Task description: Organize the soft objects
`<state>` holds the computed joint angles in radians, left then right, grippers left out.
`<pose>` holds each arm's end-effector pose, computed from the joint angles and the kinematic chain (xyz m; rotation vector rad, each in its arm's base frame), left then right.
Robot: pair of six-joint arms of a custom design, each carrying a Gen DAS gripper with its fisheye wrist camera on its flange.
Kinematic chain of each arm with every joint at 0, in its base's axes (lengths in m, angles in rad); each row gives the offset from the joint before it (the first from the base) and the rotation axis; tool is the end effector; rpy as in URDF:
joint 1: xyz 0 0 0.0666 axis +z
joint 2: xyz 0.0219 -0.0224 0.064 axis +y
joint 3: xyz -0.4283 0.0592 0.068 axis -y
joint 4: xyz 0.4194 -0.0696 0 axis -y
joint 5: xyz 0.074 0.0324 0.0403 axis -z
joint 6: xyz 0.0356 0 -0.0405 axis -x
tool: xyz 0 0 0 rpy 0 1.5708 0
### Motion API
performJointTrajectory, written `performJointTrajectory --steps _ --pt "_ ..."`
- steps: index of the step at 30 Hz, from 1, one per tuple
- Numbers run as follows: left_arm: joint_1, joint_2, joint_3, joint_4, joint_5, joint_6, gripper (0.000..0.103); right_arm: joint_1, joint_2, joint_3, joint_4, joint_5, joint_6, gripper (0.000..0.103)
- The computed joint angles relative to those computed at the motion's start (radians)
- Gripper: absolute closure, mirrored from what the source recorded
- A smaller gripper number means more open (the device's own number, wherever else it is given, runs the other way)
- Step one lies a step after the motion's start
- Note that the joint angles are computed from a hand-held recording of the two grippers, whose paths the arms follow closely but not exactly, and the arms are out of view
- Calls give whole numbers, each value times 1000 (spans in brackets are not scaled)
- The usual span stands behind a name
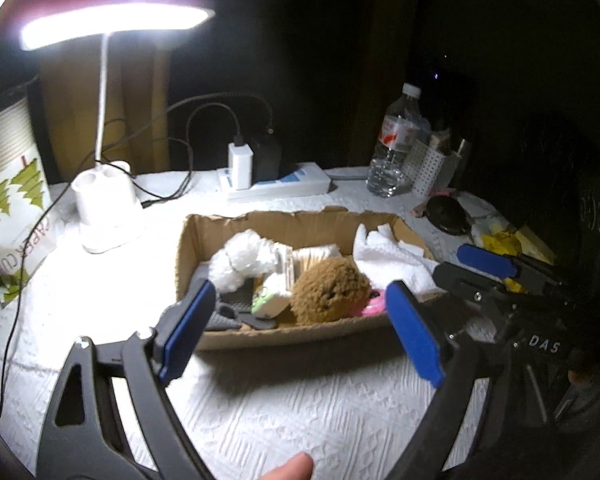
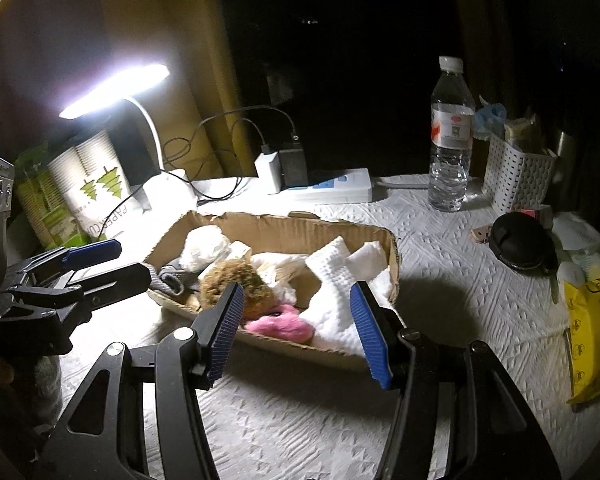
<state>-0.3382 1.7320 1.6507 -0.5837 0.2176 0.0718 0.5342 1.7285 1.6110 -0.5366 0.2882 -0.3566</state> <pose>0.6211 -0.2270 0.4411 0.4183 2.2191 -0.4645 0.5721 0.3262 0.4278 -0.0381 2.1990 0.1790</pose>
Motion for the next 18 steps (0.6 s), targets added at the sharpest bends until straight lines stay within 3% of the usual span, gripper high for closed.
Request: performJointTrajectory --steps 6,14,18 --pt "14 -52 -54 37 -2 8 8 30 -16 -5 0 36 3 44" --pt "33 -119 -111 81 -17 15 7 69 -41 -9 -7 96 6 44" --pt "40 -152 -133 95 -16 18 7 89 -57 -15 -6 124 10 34"
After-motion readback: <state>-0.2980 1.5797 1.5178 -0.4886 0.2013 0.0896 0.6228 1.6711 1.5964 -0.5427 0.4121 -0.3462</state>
